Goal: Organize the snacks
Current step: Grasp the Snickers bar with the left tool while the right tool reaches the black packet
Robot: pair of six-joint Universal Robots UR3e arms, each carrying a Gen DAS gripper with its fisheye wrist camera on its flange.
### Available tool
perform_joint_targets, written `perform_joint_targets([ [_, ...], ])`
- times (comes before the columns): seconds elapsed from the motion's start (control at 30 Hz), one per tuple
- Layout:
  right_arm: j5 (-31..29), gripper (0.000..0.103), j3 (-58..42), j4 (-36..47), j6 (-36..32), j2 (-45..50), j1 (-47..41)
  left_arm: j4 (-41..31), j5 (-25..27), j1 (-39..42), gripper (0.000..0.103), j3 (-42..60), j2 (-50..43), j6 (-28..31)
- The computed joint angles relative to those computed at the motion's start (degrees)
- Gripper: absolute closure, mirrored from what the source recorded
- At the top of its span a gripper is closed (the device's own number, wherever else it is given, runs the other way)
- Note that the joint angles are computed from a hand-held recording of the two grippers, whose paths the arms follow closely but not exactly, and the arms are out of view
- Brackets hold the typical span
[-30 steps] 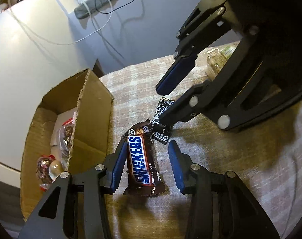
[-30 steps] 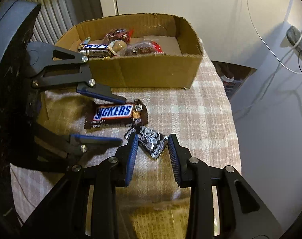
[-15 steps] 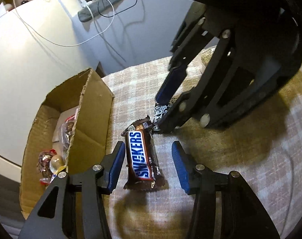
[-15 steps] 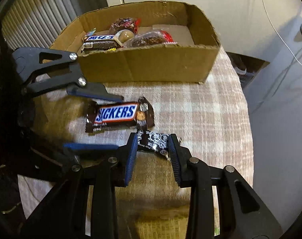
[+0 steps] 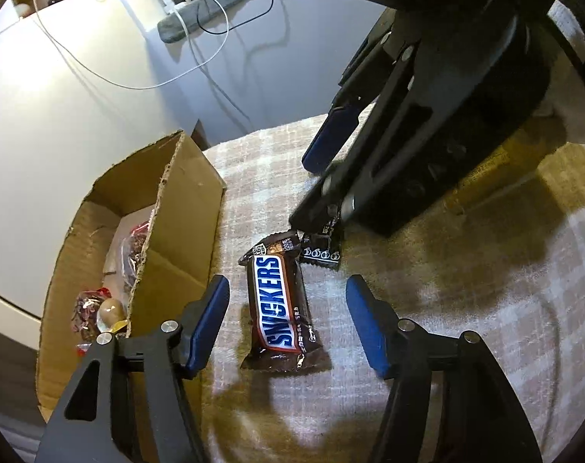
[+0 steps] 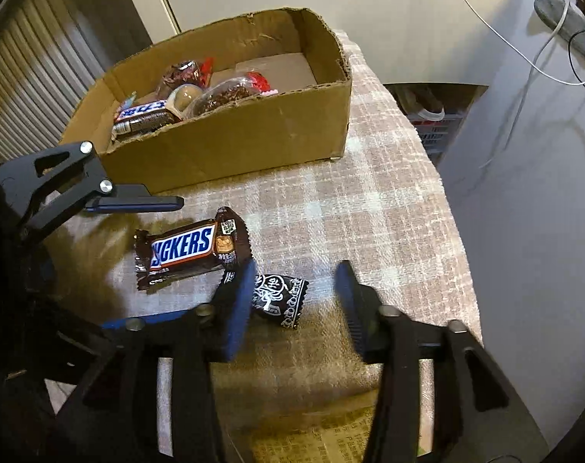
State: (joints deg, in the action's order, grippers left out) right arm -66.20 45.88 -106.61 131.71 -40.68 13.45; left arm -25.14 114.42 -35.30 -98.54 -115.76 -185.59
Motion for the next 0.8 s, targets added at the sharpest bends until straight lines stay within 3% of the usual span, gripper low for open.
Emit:
perform_joint_targets([
  [0.13,-0.27,0.049,1.64,3.73,-3.85,-1.56,0.93,1.49,-1.11,0.91,0.043,-1.17,0.51,1.20],
  [0.17,0.15,0.049,1.47,5.66,-4.71,-1.97,0.72,1.69,-1.88,1.16,0.053,-1.53,0.84,1.51],
  [0.27,1.59,0.055,2.84,6.56,-4.23,-2.87,-0.17,1.35,-5.23,2.15,0.064,-2.50,2.05,0.43],
  [0.43,0.75,0.058,8.79,4.57,-5.57,-6.77,-1.24,2.18,-5.10,1.65,0.074,-4.54,3.27,0.40],
  [0.53,0.45,0.061,7.52,6.35,-5.54,-6.29,-1.27,2.33,-5.29,1.36,0.075,-6.37,4.71,-0.69],
  [0.8,-0.48,0.061,27.63,-7.34,-2.44,-17.18,-1.76,2.61,-5.15,-1.44,0.075,-15.42,12.19,-4.99],
])
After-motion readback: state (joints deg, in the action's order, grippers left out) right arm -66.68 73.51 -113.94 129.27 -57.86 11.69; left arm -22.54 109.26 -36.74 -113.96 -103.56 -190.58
